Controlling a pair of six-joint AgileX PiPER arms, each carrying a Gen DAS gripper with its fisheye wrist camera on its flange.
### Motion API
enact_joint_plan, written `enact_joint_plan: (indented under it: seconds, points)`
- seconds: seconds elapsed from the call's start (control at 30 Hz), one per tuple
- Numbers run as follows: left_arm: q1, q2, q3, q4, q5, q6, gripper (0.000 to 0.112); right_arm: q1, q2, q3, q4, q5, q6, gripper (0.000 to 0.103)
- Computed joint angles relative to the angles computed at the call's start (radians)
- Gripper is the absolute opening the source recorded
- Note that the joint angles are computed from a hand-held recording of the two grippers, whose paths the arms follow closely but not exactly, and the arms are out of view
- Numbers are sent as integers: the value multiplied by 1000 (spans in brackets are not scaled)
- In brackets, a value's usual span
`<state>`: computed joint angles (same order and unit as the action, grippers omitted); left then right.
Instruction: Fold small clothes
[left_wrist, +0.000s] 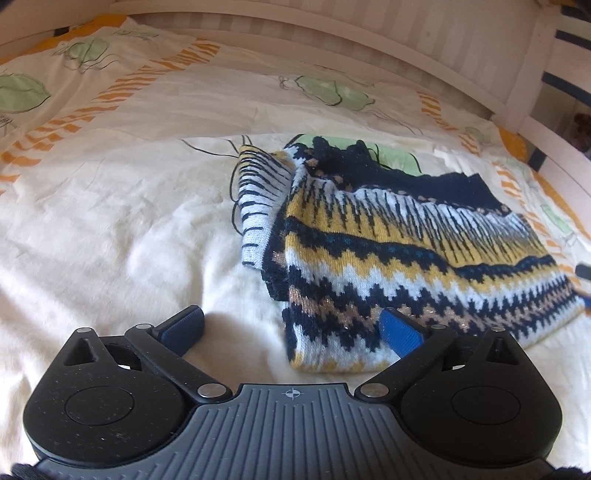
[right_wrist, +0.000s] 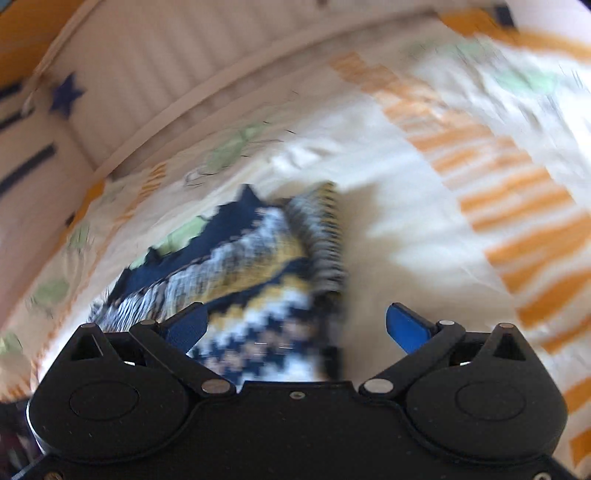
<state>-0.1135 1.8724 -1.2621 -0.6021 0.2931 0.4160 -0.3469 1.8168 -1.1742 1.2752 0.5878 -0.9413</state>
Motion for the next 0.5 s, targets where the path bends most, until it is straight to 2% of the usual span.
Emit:
enact_joint_plan:
  seconds: [0.1, 0.2, 0.3, 0.4, 0.5]
  points:
    - [-7, -49, 27, 53, 0, -113, 102, -50, 71, -41, 87, 135, -81, 103]
    - [-47, -82, 9, 290, 18, -350, 102, -57, 150, -125, 104, 237, -118, 103]
    - [-96, -65, -81, 450, 95, -493, 102, -40, 241, -234, 102, 301, -116, 103]
    - [-153, -3, -207, 543, 165, -568, 102, -18, 307, -292, 153, 303, -149, 103]
    - [-210, 82, -354, 628, 233, -643, 102, -11, 321, -249, 280, 290, -308, 103]
